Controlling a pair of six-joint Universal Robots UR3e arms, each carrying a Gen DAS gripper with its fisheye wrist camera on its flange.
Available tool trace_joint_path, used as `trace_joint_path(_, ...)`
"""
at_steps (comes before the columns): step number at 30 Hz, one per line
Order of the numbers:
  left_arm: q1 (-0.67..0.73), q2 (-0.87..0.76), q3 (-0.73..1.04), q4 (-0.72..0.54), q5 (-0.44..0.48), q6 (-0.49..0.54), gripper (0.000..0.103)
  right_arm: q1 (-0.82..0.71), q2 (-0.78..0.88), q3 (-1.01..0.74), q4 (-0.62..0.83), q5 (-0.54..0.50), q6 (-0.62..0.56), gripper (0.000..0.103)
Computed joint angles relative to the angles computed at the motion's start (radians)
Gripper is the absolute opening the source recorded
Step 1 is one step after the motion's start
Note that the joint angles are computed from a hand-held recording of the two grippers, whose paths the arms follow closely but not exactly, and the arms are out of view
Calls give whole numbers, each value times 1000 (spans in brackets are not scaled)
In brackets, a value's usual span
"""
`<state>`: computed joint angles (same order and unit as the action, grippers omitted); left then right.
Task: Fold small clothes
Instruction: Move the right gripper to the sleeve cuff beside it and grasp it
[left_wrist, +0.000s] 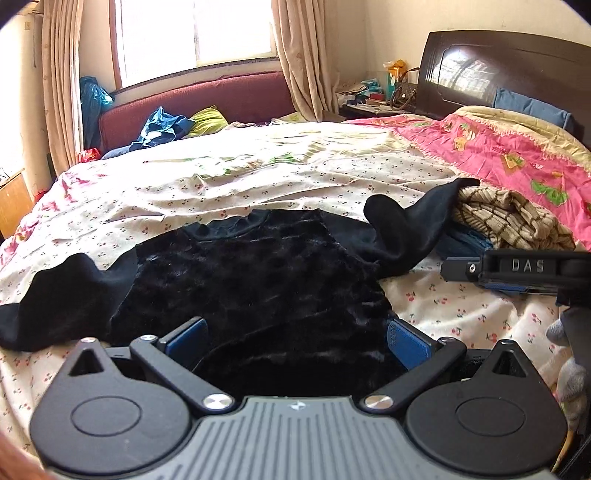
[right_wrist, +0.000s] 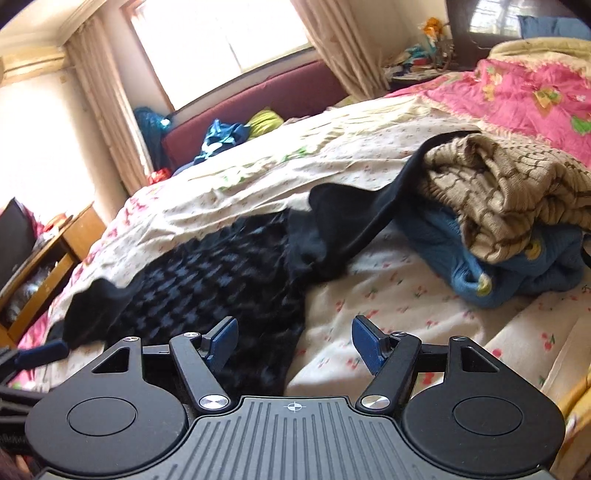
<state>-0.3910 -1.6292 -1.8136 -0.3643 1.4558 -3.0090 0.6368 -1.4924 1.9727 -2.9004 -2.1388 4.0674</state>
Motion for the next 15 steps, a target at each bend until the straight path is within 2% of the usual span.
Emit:
trace_joint_path(7, -11, -252, 213, 15, -64, -37, 103, -304, 24, 41, -140, 161, -44, 69)
trace_joint_path(13, -6, -363, 319, 1, -103, -22, 103, -420, 106, 17, -195, 237, -16, 69)
trace_joint_path(15, -2, -381, 318, 26, -99, -19, 103, -438, 133, 5, -228, 238, -11, 65)
